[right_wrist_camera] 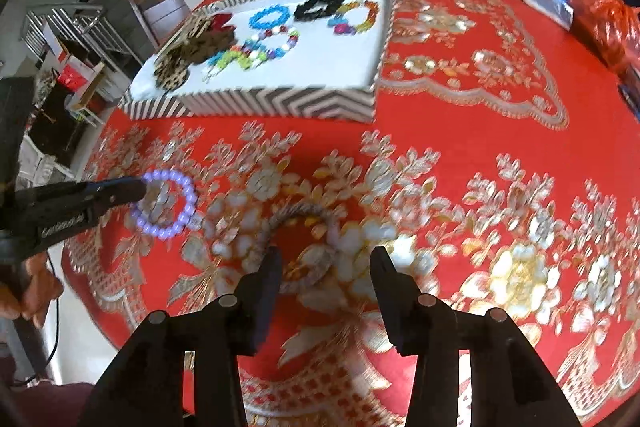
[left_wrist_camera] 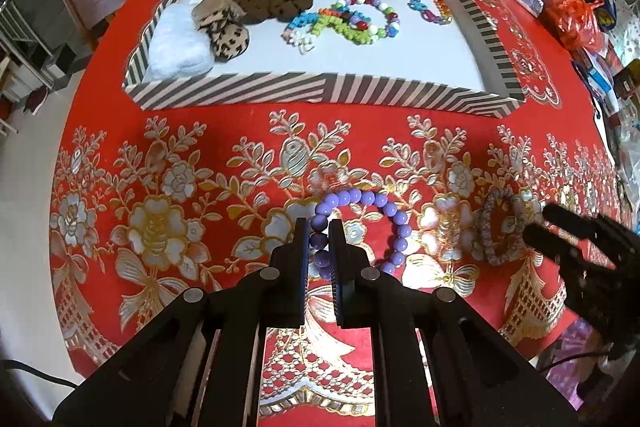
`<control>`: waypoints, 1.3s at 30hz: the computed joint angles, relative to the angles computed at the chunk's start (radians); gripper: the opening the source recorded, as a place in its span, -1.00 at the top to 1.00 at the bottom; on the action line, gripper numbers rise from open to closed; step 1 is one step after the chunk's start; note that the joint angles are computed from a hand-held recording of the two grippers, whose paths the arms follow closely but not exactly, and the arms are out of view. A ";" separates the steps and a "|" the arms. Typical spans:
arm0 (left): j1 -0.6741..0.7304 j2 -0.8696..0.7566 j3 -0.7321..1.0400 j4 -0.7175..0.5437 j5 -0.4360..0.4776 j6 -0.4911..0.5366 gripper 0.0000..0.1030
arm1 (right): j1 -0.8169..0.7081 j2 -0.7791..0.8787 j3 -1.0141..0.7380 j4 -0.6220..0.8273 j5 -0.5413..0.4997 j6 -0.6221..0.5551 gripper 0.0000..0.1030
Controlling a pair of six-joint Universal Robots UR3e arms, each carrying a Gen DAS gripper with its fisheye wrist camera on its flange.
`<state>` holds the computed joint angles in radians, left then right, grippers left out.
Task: Organize jewelry
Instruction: 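Grasp the purple bead bracelet with left while right grasps the gray braided bracelet, then lower the purple bracelet into the tray with left while right lowers the gray bracelet there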
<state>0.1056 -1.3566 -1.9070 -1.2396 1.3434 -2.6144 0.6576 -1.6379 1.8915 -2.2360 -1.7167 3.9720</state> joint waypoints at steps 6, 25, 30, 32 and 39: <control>-0.006 -0.014 -0.003 -0.003 0.011 -0.016 0.85 | 0.059 0.095 -0.055 0.011 -0.053 0.010 0.54; 0.055 0.008 0.176 -0.188 -0.092 0.021 0.85 | 0.010 -0.095 -0.043 0.020 -0.102 -0.030 0.88; 0.057 0.007 0.258 -0.239 -0.120 0.030 0.85 | 0.002 -0.100 -0.071 0.017 -0.113 -0.036 0.88; 0.049 -0.003 0.294 -0.243 -0.126 0.026 0.85 | -0.005 -0.099 -0.084 0.017 -0.116 -0.045 0.88; 0.001 -0.057 0.411 -0.233 -0.143 -0.007 0.85 | -0.047 -0.082 -0.136 0.020 -0.113 -0.098 0.88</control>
